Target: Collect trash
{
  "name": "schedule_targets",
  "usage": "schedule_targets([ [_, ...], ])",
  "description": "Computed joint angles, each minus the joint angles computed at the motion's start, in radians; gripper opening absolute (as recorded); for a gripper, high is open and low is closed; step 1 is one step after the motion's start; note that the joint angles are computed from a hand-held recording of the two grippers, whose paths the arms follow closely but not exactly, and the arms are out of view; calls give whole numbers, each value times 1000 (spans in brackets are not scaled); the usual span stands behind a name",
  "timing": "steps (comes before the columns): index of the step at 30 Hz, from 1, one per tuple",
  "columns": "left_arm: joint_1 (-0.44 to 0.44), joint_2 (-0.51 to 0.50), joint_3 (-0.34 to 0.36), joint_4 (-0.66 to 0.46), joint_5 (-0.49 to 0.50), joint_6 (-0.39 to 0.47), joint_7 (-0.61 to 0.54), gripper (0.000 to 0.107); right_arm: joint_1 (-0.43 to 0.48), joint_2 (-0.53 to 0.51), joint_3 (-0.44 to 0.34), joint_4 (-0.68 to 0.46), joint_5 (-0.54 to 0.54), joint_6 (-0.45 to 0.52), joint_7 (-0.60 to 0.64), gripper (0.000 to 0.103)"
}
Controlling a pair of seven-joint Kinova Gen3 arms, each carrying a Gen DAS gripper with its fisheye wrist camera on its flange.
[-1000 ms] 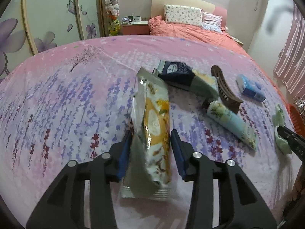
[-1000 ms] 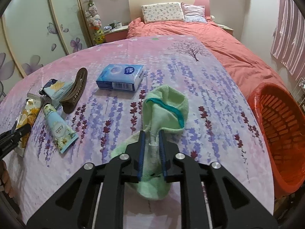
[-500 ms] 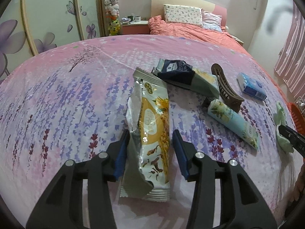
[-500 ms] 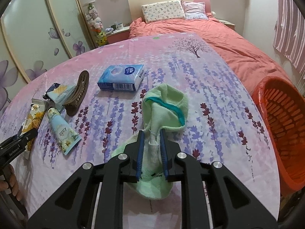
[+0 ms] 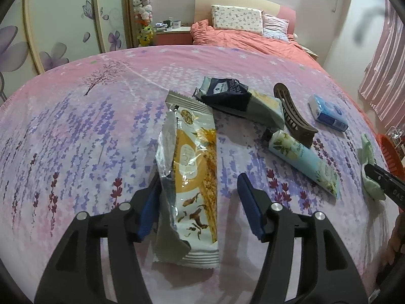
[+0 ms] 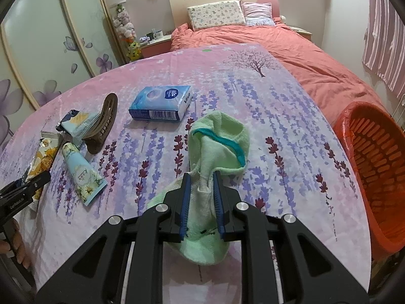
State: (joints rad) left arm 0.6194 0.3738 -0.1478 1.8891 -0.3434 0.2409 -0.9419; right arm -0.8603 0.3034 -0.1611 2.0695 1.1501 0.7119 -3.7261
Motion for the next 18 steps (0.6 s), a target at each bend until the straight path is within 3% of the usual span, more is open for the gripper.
schedule_targets([
  [5, -43, -13, 38, 19, 22, -24, -28, 61, 5, -13, 0, 22, 29, -24, -28, 23],
  [8, -96, -31, 83, 45, 54, -45, -88, 61, -8, 6, -23, -18, -32, 62, 27, 39],
  [11, -113, -44, 90, 66, 80, -57, -125, 61, -52, 6, -14, -25, -14, 114, -8, 47],
  [13, -128, -49, 98, 75, 99, -65, -147, 61, -61, 13, -18, -38, -25, 156, -6, 61],
  [16, -128, -53, 86, 77, 116, -62, -167, 61, -58, 34, -18, -68, -64, 204, 43, 68],
  [18, -142, -52, 95, 70, 130, -57, -182, 61, -37, 34, -12, -70, -87, 179, 66, 68],
])
